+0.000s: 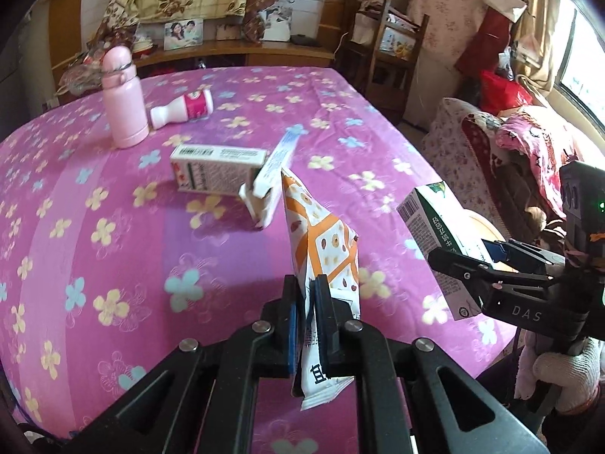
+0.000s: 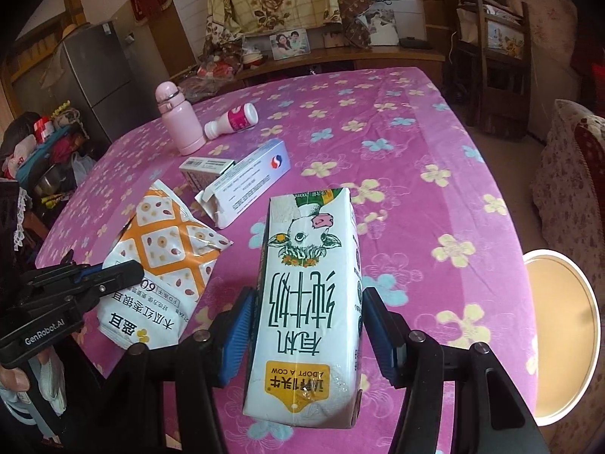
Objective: Collect trash
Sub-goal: 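Carry the snack bag and milk carton over the cream bin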
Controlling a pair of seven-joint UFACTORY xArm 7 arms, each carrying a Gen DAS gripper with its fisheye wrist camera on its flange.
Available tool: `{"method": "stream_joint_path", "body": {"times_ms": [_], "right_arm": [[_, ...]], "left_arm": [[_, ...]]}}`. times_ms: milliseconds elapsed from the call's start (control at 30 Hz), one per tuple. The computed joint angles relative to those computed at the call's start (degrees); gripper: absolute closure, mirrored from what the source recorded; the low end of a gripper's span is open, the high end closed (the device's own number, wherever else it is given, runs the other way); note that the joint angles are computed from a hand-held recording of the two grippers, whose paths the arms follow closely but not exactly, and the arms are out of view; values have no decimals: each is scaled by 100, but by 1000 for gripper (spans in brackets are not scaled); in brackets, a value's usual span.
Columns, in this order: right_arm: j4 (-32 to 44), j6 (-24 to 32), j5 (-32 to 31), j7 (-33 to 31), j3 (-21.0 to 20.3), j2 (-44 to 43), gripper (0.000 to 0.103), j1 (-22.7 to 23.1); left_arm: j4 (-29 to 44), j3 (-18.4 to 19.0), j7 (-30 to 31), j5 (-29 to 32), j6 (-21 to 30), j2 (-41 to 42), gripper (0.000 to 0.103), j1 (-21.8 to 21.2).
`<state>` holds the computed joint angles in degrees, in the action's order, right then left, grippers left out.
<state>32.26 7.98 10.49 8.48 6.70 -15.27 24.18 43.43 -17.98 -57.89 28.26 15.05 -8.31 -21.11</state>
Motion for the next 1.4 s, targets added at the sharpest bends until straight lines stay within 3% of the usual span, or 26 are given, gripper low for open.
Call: {"method": "stream_joint_path", "body": {"times_ms": [200,500,1033,1400], "right_arm": [[-217,32,-20,-50,-149,-312,43,-142],[-644,119,-26,-198,-528,-853,43,-479],[-1190,297,94,-645,-1169,-1455,43,-1255],[-1313,311,350,-1065,-1582,-1448,43,-1579]], "left_arm": [[513,-70,-212,311,134,375,94,-136],[1639,260,-311,696,363,1314,94,-881],[3568,855,526,112,737,2805,94,-2100],[4559,1027,1032,-411,983,3575,94,-2489]]}}
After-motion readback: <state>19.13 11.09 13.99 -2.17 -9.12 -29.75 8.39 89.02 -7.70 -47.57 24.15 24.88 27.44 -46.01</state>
